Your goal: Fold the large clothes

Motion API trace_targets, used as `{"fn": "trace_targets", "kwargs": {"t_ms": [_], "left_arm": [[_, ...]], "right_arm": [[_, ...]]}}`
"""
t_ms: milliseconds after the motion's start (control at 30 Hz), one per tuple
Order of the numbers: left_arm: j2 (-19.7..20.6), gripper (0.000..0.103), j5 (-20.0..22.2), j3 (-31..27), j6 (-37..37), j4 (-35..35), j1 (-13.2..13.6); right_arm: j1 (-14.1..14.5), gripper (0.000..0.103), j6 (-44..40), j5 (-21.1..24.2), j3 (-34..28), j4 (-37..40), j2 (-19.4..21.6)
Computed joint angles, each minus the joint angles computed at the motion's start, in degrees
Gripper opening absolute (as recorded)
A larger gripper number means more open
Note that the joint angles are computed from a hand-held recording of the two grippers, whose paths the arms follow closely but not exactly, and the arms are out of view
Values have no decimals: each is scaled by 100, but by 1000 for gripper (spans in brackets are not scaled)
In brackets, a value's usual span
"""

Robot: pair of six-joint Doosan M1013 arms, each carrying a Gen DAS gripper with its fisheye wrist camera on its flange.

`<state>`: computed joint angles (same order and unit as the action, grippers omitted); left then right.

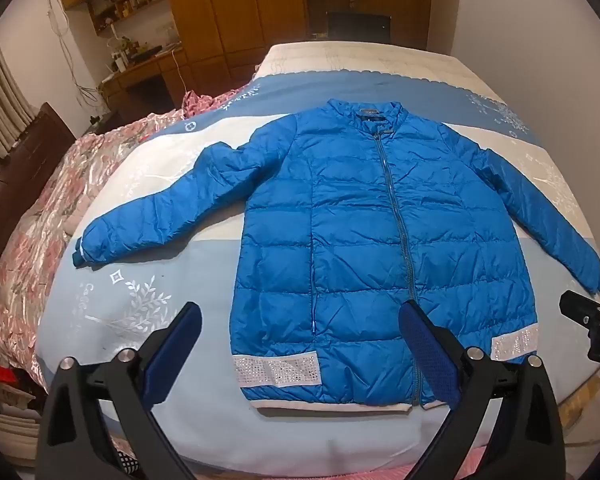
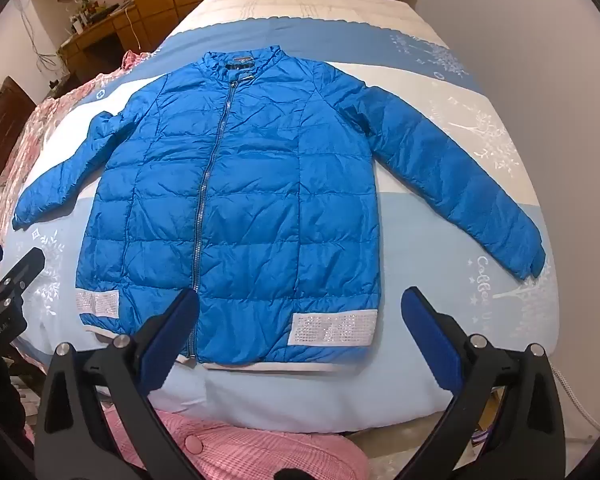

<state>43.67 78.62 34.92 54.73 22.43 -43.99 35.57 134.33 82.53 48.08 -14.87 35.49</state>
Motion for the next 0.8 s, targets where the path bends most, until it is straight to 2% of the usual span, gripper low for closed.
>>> {"fn": "trace_targets", "kwargs": {"t_ms": [800], "left_arm": [[41, 99, 72, -130, -8, -57, -18]], "right_arm": [[16, 100, 48, -2, -20, -104, 21]]}}
